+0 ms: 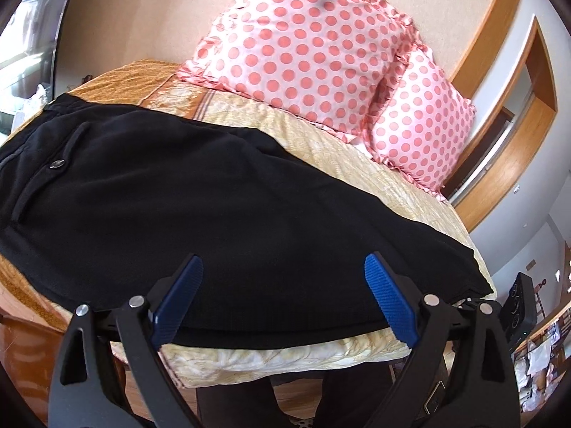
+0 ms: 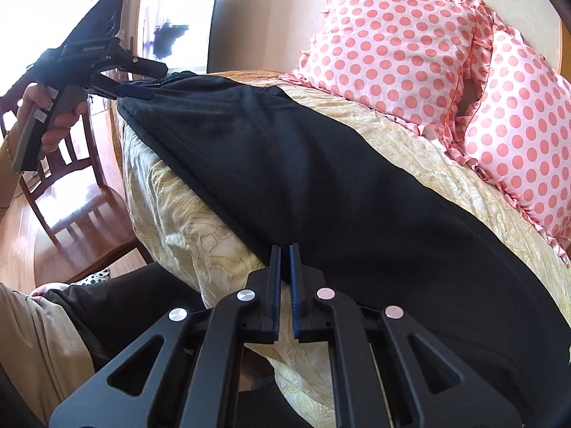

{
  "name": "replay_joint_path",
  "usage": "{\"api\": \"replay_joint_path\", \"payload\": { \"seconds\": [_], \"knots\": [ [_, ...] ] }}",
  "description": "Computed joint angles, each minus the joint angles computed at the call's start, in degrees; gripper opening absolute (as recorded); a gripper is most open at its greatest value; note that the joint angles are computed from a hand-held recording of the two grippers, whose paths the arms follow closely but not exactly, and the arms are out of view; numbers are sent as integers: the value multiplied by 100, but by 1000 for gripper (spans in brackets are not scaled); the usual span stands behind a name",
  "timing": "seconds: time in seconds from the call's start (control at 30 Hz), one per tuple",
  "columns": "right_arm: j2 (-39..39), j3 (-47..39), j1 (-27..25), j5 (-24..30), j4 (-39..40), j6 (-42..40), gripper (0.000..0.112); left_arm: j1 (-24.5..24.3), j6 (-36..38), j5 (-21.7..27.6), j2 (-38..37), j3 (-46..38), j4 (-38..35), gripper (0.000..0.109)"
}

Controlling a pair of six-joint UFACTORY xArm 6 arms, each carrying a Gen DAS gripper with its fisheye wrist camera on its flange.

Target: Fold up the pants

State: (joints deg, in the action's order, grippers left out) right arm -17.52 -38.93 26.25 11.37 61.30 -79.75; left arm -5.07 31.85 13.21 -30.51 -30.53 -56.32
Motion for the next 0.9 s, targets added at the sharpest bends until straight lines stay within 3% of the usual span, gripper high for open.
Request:
{"api": "replay_joint_path", "payload": {
  "seconds": [0.17,0.3,0.43,0.57,0.67,0.8,0.9],
  "knots": [
    [-82,29,-106,170,-456,516,12,-328,145,-263,337,-143,156,93],
    [-242,-135,-703,893,-71,613,12,-336,55,-126,563,-178,323,93],
    [27,-684,-1207,869,-20,1094,13,-412,229,-277,598,-39,248,93],
    [952,-1836,-1270,749,-978,1910,15,-601,201,-640,504,191,398,94],
    [2103,-3298,-1340,1554,-1690,2473,15,-693,423,-792,433,290,151,94],
    [3341,-4867,-1214,2505,-2488,3068,15,-587,1040,-517,346,223,-587,94],
    [3918,-5577,-971,2744,-2956,3272,15,-506,1512,-329,333,154,-1122,96]
  ]
}}
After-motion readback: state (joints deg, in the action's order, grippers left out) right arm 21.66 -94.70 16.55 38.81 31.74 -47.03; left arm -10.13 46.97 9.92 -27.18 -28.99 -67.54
